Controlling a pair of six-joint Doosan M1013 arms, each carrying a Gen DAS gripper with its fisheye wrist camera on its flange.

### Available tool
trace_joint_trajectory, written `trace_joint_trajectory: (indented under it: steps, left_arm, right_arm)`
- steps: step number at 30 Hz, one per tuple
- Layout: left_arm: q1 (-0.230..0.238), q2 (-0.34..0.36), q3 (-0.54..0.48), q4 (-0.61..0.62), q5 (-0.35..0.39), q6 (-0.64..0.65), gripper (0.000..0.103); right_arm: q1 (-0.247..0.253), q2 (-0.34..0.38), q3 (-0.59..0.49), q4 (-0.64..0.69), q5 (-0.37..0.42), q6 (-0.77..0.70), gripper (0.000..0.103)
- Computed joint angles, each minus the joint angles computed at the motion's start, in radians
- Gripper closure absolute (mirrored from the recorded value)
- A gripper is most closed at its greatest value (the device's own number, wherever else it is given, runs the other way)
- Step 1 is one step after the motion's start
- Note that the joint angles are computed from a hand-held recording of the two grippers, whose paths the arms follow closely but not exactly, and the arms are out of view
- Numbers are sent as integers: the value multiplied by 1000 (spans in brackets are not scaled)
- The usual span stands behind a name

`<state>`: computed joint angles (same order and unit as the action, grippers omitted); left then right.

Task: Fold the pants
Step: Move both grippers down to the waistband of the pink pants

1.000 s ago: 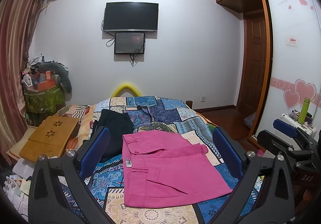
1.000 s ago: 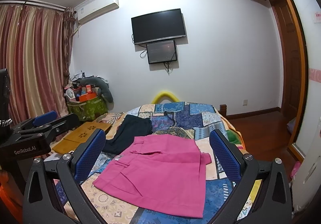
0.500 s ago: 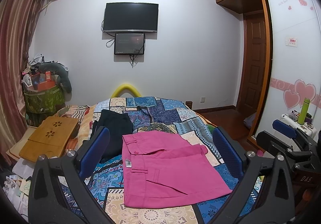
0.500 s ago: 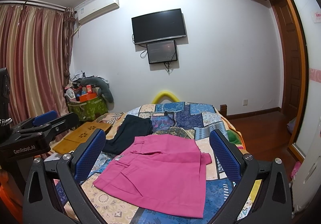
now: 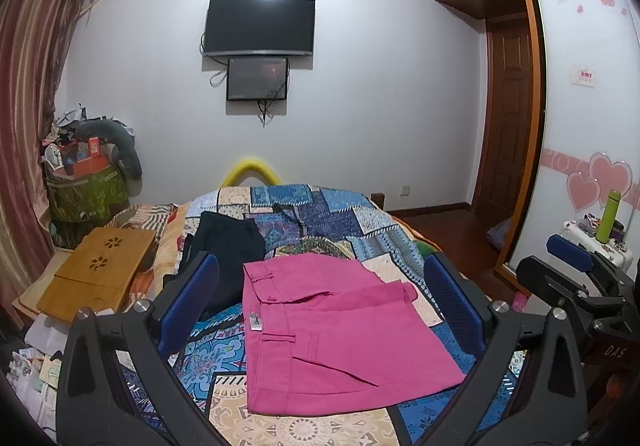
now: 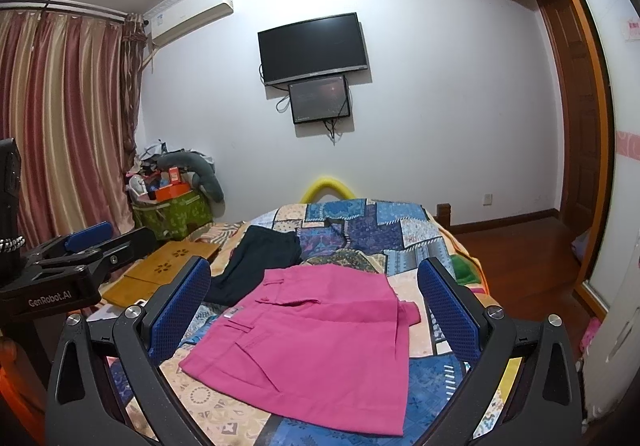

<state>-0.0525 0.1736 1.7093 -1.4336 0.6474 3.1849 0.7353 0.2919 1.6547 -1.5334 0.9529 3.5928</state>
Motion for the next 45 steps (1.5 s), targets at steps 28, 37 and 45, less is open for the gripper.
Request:
trace_joint_trajectory:
  steps: [28, 37, 45]
  left_arm:
    - [-129, 413, -485, 977, 140, -871, 0]
    - [-127, 530, -648, 1084, 283, -963, 15]
    - [-112, 610, -778, 1117, 433, -1045, 62]
  right_arm:
    - [-256, 70, 9, 538, -290, -332, 1]
    - [-348, 114, -27, 791, -429, -662, 22]
    - [-394, 128, -32, 985, -483, -857, 51]
